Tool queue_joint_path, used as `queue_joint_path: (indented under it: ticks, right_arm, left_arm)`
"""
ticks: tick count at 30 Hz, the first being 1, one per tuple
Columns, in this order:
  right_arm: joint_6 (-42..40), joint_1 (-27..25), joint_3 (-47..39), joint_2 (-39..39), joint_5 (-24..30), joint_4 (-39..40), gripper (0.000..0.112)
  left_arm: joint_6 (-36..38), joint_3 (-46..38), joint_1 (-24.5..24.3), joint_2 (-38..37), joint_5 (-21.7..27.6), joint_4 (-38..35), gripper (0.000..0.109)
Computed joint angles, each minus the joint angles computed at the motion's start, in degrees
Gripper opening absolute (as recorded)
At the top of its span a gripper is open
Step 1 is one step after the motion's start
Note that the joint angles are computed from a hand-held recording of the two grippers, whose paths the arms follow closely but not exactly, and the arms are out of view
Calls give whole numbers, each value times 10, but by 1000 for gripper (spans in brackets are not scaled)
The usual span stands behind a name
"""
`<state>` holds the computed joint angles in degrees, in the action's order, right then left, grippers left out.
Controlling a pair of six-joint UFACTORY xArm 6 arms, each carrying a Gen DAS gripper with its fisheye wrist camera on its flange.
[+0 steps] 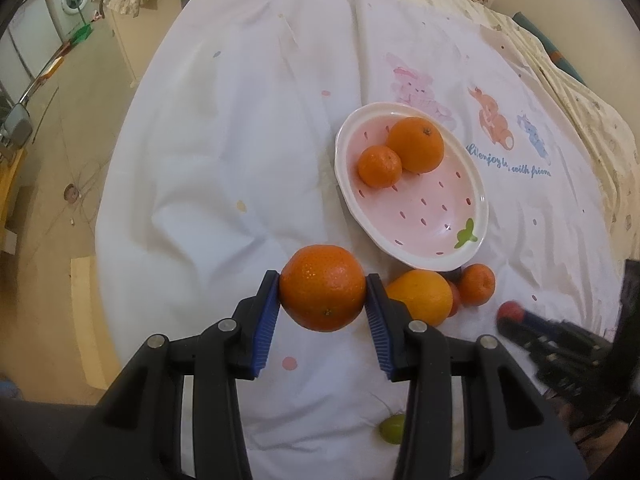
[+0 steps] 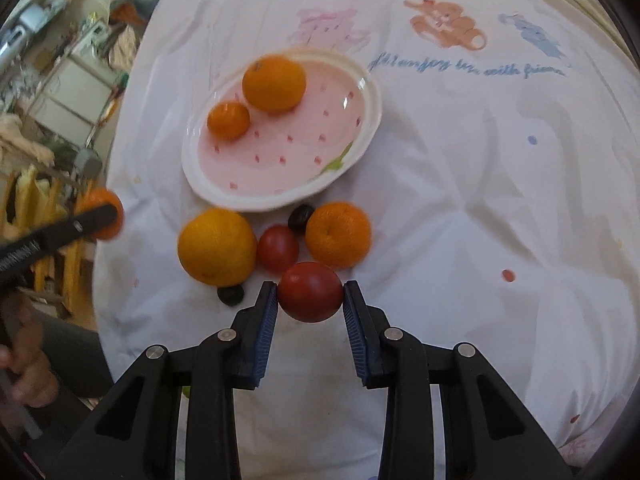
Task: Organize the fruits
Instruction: 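Lift the mandarin with the left tool while the right tool grasps a red tomato, then place the mandarin and the red tomato on the plate, opening both tools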
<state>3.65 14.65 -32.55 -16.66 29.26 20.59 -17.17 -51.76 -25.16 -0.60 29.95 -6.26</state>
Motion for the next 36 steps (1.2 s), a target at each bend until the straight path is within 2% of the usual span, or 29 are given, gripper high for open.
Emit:
queue_joint_path:
  ticks: [9, 16, 20, 23, 25, 36]
  right_arm:
    - [-16, 0, -3, -19, -75, 49, 35]
    - [-99, 6, -10, -33, -125, 138, 35]
    - [-133, 0, -29, -20, -135, 164, 35]
    - [-143, -6, -42, -5, -143, 174, 35]
    - [-159, -9, -49, 2, -142, 198, 35]
    - [-194, -28, -122, 84, -130, 214, 35]
  left_arm:
    - [-26, 4, -4, 0, -14, 40, 38]
    - [-44, -7, -10, 2, -31, 69, 38]
    - [-40, -24, -10, 7, -32, 83, 38]
    - [-72, -37, -8, 14, -39, 138, 38]
    - [-46, -54, -5, 23, -39, 104, 38]
    - [11, -175, -1, 114, -20, 74, 38]
